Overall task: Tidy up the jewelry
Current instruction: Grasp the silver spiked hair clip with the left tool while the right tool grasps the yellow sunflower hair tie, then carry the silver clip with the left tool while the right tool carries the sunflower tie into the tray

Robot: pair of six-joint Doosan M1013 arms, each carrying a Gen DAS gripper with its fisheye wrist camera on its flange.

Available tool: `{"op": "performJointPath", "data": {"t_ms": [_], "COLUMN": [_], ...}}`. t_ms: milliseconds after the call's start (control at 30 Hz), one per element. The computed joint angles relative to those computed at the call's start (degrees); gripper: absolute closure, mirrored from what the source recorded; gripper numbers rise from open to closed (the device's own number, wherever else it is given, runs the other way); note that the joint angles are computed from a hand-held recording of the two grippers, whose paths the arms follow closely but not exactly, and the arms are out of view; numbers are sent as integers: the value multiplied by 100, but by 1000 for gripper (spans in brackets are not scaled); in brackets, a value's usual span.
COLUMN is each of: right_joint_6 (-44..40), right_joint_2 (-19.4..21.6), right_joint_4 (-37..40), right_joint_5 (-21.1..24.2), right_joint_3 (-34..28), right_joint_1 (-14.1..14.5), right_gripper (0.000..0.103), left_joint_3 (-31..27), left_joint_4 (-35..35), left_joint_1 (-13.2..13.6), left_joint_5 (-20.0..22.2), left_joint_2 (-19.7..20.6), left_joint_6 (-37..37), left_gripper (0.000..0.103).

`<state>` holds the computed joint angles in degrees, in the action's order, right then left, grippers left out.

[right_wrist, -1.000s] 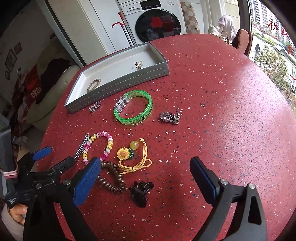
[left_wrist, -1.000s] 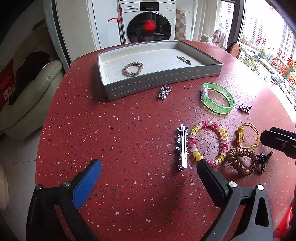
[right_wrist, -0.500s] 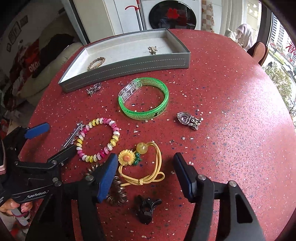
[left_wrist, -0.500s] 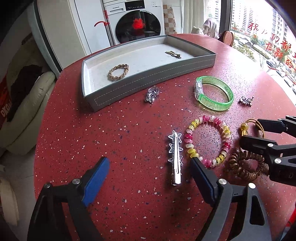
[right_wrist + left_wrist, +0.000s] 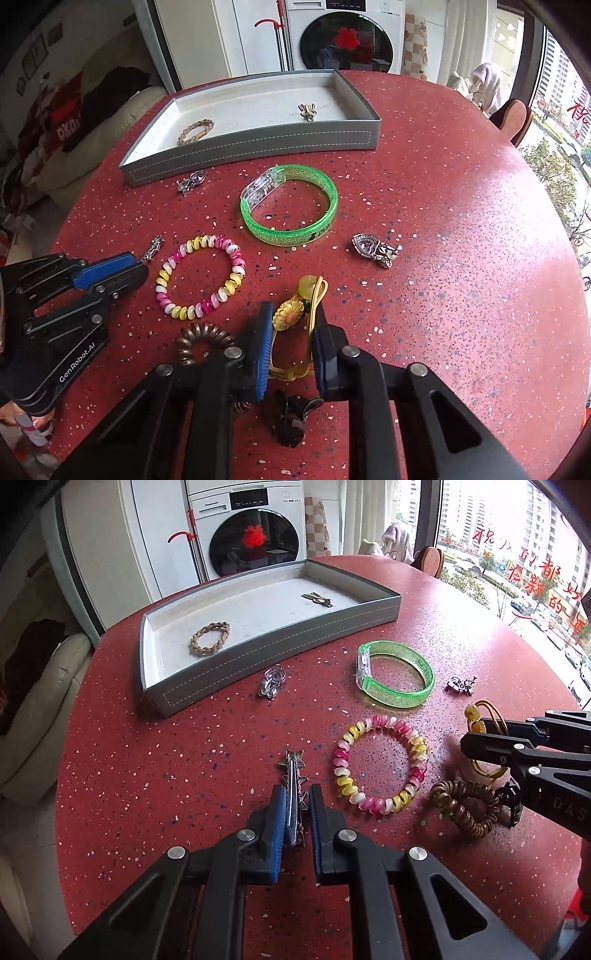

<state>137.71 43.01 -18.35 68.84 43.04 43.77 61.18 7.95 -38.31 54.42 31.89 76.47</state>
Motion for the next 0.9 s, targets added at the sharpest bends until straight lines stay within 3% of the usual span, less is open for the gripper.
{"op": "performJointPath", "data": {"t_ms": [300, 900], "right_joint_6": [307, 429], "right_joint_2": [-278, -435], "right_joint_4": [-70, -74], "right_joint_5": [-539, -857], "right_joint_3": [367, 457], "right_joint_1": [-28, -89], "right_gripper": [82, 82], "left_joint_3": [212, 9], "left_joint_4": [-711, -1020], "left_joint_1": [221, 314], "left_joint_5": [-351, -601], "left_joint_2": [-172, -237], "left_joint_6": [-109, -28], "left_gripper": [72, 72]}}
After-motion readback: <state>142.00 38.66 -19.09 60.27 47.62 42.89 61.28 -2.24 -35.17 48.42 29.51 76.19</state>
